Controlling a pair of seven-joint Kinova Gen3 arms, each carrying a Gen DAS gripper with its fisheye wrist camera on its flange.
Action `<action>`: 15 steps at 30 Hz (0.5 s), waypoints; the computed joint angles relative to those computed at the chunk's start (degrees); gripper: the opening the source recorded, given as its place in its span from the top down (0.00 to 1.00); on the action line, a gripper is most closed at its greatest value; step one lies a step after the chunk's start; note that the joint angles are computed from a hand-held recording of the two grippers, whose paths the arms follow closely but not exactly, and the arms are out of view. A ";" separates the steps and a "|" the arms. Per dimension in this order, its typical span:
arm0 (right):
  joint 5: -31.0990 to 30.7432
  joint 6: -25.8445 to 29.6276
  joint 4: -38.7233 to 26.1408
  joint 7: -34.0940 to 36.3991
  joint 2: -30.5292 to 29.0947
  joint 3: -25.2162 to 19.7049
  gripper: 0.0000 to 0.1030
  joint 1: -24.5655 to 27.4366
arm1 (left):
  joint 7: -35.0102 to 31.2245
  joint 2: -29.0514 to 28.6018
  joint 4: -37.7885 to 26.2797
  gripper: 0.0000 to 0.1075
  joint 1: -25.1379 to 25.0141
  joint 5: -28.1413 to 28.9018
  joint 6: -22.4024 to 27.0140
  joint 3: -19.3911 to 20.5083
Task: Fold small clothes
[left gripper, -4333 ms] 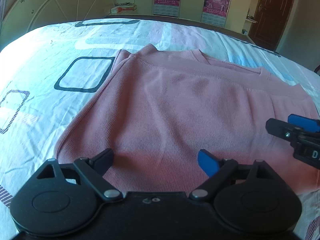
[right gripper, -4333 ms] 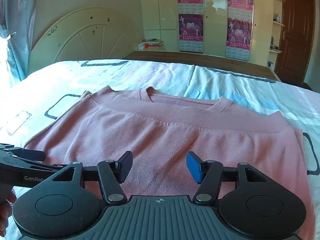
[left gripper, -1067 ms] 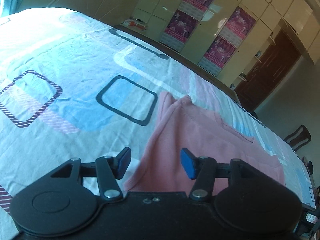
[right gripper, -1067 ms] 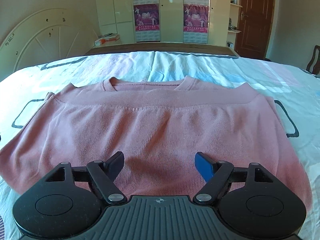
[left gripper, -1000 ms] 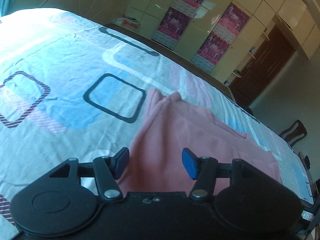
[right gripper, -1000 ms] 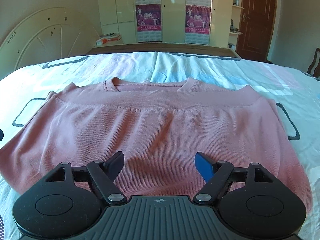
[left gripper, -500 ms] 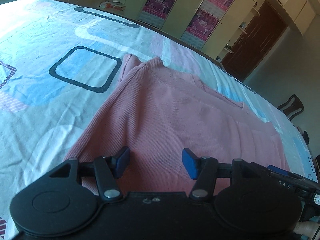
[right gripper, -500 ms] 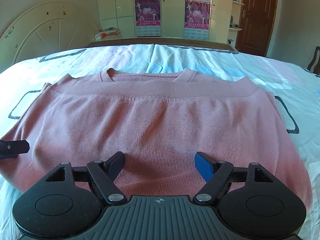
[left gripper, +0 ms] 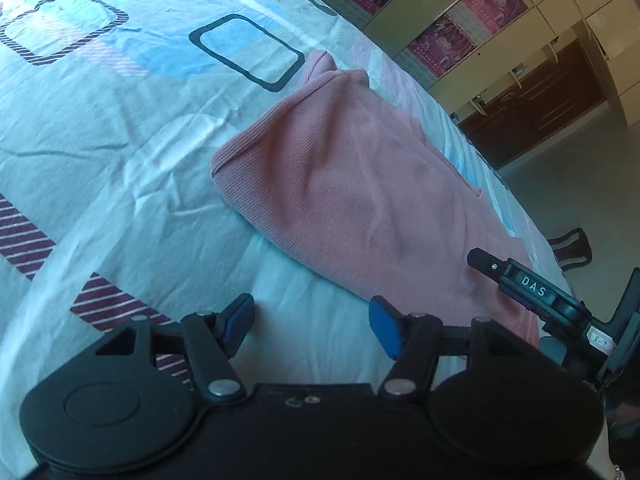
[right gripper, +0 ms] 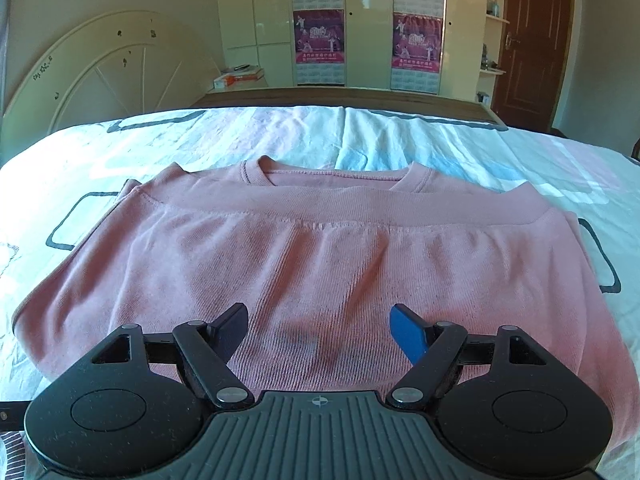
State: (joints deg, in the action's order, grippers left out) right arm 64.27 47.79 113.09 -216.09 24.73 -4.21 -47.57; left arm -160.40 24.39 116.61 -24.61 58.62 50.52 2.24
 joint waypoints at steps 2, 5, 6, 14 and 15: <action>0.06 0.17 -0.43 0.36 0.40 0.01 0.25 -0.06 | -1.50 1.71 -0.04 0.42 -0.91 3.25 0.67 0.73; 0.78 0.81 -0.76 -0.26 0.82 0.28 0.59 -0.53 | -1.86 5.26 -1.25 0.42 -1.22 8.78 1.95 1.70; 0.55 0.26 -0.86 0.19 0.78 0.19 0.67 -0.07 | -1.83 6.36 -1.81 0.42 -1.19 10.02 2.43 1.90; -0.66 0.29 -1.77 1.40 1.51 0.41 0.74 0.65 | -4.41 11.50 -4.32 0.65 2.18 19.27 0.55 3.16; -1.57 -0.48 -2.08 2.68 1.84 0.29 0.74 1.29 | -5.20 11.76 -4.27 0.69 2.61 20.34 -0.12 3.19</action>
